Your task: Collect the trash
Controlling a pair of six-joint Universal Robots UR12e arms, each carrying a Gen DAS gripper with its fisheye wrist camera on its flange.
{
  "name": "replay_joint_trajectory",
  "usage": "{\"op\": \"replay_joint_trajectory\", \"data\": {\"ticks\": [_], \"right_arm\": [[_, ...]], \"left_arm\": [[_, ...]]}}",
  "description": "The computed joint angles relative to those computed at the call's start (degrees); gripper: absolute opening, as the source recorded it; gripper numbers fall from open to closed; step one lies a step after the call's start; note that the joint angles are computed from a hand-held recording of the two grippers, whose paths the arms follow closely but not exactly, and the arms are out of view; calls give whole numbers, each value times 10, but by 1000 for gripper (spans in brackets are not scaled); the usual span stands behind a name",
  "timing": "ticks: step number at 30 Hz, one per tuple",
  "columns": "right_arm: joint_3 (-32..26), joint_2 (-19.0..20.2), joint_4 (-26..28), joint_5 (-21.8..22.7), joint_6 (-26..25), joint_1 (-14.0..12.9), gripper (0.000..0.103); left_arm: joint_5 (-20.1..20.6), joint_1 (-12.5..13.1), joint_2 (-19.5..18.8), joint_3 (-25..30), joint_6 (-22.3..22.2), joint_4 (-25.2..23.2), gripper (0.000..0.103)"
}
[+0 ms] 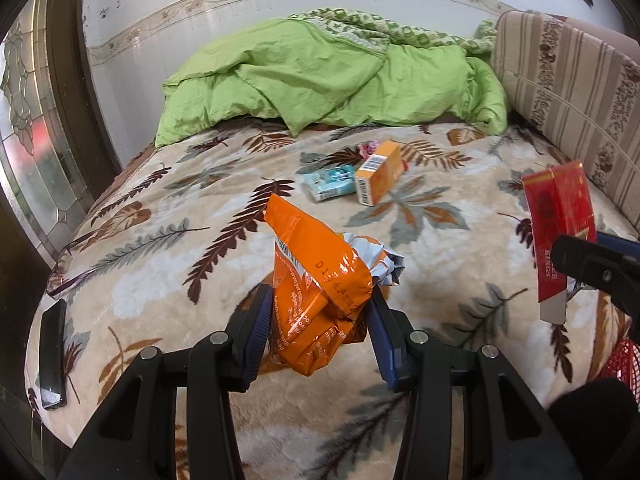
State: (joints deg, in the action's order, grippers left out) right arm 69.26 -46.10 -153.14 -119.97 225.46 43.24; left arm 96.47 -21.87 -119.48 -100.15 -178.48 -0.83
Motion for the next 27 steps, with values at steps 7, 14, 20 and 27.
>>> {"op": "replay_joint_trajectory", "data": {"ticks": [7, 14, 20, 27], "right_arm": [[34, -24, -24, 2, 23, 3, 59], [106, -73, -47, -20, 89, 4, 59], [177, -125, -37, -62, 167, 12, 59], [248, -183, -3, -102, 271, 22, 59]], "left_arm": [[-48, 0, 19, -9, 6, -9, 45], [-143, -6, 39, -13, 40, -19, 45], [-223, -21, 50, -5, 77, -39, 45], [-281, -41, 52, 14, 111, -84, 45]]}}
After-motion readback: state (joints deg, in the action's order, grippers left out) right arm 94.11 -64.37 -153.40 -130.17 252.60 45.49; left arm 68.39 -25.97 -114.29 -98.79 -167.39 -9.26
